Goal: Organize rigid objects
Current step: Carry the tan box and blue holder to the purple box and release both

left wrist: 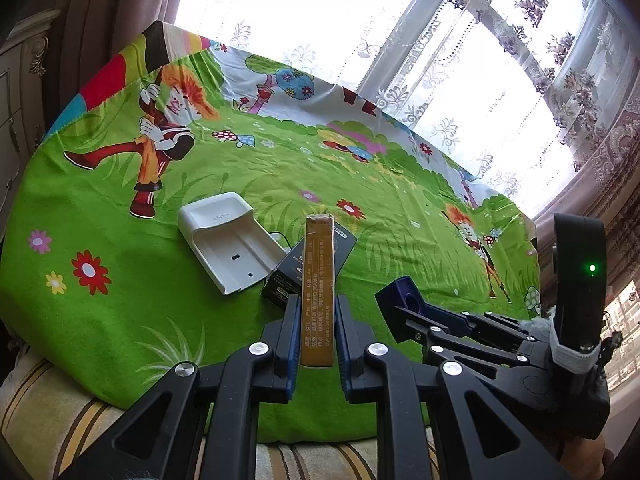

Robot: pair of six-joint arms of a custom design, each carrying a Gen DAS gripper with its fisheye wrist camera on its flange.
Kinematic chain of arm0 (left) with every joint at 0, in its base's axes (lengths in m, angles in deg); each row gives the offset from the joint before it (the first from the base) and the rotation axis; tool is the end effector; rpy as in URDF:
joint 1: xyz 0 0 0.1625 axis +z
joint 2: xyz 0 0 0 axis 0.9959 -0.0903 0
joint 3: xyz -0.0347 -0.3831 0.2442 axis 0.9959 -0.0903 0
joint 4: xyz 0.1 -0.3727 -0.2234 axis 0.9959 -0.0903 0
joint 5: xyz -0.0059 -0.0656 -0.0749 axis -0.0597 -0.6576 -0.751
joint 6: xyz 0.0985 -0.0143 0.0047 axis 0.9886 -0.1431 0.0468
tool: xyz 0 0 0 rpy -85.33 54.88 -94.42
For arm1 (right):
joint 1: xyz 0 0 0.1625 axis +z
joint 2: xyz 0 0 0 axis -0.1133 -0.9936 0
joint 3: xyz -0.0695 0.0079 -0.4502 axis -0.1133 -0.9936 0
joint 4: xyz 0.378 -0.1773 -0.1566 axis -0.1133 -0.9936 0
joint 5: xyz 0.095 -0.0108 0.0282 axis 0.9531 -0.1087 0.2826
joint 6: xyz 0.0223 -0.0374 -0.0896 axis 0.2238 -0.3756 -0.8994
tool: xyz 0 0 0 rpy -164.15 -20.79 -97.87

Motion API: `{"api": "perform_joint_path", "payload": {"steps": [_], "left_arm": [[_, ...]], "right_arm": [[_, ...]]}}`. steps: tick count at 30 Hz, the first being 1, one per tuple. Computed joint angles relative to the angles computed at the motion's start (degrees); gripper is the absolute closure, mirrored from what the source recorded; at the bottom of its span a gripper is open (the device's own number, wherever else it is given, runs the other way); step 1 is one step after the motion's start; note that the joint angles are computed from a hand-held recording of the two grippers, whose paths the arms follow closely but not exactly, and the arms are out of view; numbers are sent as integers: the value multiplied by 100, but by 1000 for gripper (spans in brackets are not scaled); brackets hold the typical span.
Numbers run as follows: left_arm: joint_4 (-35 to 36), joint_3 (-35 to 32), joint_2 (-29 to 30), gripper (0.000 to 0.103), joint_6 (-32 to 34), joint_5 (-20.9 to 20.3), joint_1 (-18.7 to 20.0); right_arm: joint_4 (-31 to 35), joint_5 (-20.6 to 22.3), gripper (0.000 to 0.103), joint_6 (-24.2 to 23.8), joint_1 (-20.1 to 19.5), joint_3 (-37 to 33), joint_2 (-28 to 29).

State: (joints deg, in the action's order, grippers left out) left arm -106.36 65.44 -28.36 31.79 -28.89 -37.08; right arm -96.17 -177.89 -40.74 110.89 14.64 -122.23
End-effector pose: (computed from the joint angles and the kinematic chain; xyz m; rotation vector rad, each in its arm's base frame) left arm -0.1604 -0.5093 0.1595 -0.4525 2.2265 -1.3365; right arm 0.2787 -0.6753 0.0508 1.3679 -2.4439 0.0535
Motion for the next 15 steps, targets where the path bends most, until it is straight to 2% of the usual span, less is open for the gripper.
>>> {"api": "perform_joint_path", "payload": {"steps": [15], "left_arm": [[359, -213, 146, 86, 17, -212, -180]], "right_arm": [[-238, 339, 72, 218, -213, 550, -780]]}}
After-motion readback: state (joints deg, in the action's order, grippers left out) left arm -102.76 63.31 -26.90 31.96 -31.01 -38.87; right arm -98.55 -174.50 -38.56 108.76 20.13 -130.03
